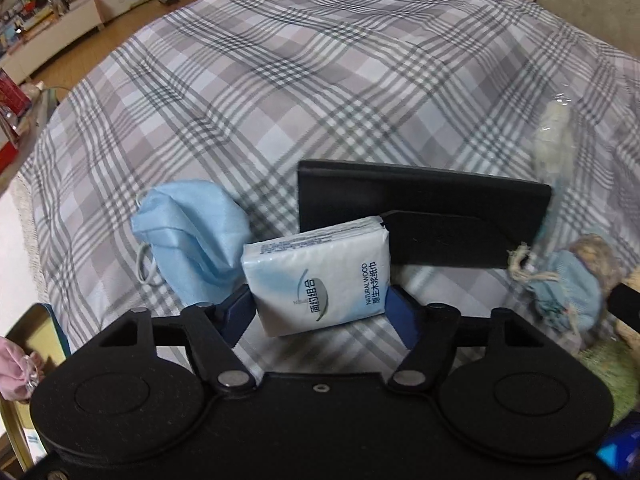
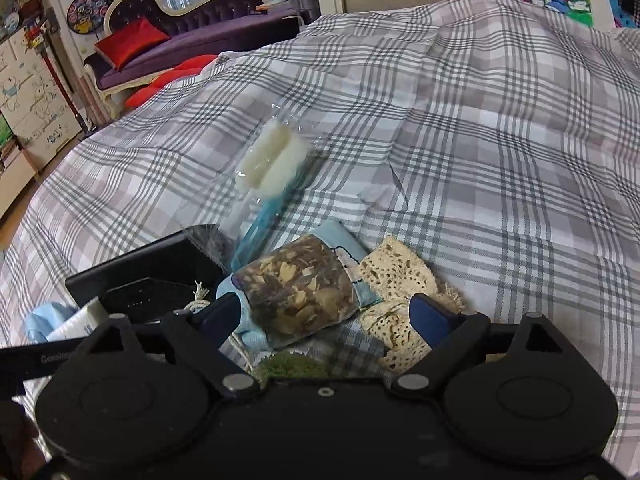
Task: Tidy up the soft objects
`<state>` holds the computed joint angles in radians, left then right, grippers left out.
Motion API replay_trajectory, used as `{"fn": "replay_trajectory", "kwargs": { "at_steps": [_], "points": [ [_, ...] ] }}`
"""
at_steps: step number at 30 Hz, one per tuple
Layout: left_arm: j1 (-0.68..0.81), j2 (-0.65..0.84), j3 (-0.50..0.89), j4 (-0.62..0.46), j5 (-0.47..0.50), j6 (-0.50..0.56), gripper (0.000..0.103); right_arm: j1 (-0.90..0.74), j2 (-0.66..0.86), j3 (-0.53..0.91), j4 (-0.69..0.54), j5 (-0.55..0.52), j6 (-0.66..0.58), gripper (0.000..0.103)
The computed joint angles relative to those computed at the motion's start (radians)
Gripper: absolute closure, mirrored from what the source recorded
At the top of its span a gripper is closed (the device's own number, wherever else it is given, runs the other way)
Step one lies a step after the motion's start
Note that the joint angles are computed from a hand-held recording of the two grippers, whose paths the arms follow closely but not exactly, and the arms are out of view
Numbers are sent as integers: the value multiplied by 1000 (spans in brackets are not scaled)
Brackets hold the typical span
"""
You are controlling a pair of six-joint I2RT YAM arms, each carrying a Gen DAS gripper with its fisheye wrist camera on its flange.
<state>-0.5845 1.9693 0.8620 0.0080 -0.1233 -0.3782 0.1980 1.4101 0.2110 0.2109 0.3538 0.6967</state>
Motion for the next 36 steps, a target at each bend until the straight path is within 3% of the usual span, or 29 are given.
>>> {"fn": "replay_trajectory", "kwargs": {
  "at_steps": [8, 9, 10, 16, 21, 25, 29, 32, 36],
  "points": [
    [-51, -139, -88, -41, -1, 12, 43, -9, -113, -10, -92, 54, -21, 13],
    [-58, -153, -96, -49, -5, 15, 54, -16, -132, -15, -100, 48, -26, 12],
    [-63, -165, -101, -62, -4, 17, 56, -32, -154, -20, -109, 32, -38, 12],
    [-55, -217, -138, -78, 21, 13, 56, -156, -292, -43, -170, -73, -126, 12],
    [-36, -229, -151, -79, 27, 1, 40, -385, -402, -56, -233, -249, -236, 12],
    [-35, -224, -149, -74, 6, -13, 28, -535, -292, -25, -227, -375, -319, 12],
    [-50, -203, -134, -75, 9, -12, 22, -484, -129, -2, -168, -330, -378, 12],
    [-75, -179, -121, -66, -11, -5, 11, -407, -97, -5, -146, -271, -394, 12],
    [-91, -123, -93, -58, -25, 1, 11, -292, -48, -9, -117, -186, -404, 11]
  ]
}}
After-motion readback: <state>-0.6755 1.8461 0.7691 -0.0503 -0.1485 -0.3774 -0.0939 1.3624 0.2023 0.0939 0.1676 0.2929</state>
